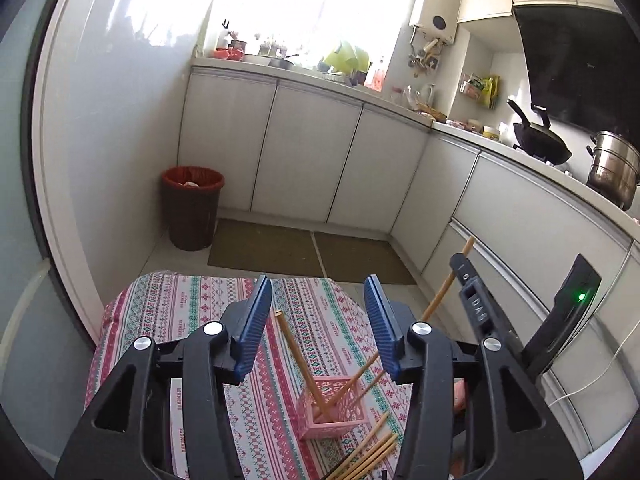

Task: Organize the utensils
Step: 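Move both held chopsticks over the pink basket and open both tools to drop them, then lower the left tool to the chopsticks, grasp one and lift it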

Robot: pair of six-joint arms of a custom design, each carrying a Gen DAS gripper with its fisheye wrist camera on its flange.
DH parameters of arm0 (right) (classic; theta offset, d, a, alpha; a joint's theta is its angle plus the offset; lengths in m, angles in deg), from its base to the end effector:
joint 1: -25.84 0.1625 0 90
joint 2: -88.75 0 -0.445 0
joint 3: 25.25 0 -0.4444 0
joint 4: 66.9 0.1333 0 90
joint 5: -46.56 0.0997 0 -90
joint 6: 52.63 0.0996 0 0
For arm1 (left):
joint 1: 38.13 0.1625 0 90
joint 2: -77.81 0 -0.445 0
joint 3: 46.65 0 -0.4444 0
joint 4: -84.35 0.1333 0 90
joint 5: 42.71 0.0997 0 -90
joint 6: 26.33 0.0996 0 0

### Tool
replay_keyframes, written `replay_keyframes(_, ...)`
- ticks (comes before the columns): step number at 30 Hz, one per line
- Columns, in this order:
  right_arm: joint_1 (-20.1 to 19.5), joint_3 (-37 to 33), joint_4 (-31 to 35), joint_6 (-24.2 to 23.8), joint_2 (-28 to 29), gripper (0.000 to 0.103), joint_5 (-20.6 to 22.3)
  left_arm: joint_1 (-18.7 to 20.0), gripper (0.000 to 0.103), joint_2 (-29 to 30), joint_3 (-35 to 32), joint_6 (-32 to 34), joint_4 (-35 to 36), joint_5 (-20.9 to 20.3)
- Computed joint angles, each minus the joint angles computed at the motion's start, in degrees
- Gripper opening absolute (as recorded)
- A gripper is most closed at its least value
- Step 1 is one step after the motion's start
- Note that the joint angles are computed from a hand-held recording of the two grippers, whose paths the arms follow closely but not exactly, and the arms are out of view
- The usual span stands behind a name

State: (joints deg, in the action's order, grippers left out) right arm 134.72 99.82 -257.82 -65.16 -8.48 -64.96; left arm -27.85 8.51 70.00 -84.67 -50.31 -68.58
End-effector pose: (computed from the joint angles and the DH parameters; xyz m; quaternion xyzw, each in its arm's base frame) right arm 0.2387 -0.3988 0.4648 0.1066 -0.7899 0.5923 0.1174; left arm -0.5072 -0.3186 0.2038 0.1694 0.8302 -0.4885 0.2085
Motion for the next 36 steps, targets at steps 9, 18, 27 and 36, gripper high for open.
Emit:
replay_keyframes(9,2.9,3.9,0.7,-2.5,-1.9,0.073,-2.0,-1.2,0.059,-1.8,-0.2,-2.8,4.9,0.5)
replay_keyframes(18,4.4,-0.3,16.1,4.5,-11.6,0.095,-14.5,-2.5,0.081,-0.5,-1.0,3.3,1.9,-6.0)
replay_keyframes(27,-12.9,-2.6,51.8,28.1,-30.8,0.096,-16.6,0.2,0.092,12.2,-9.8,20.7,4.1,-27.1)
replay_keyframes(36,-33.9,-4.4,79.8,31.7,-38.5,0.096,4.4,10.5,0.035,27.6,-20.4,17.8,15.9,-46.5)
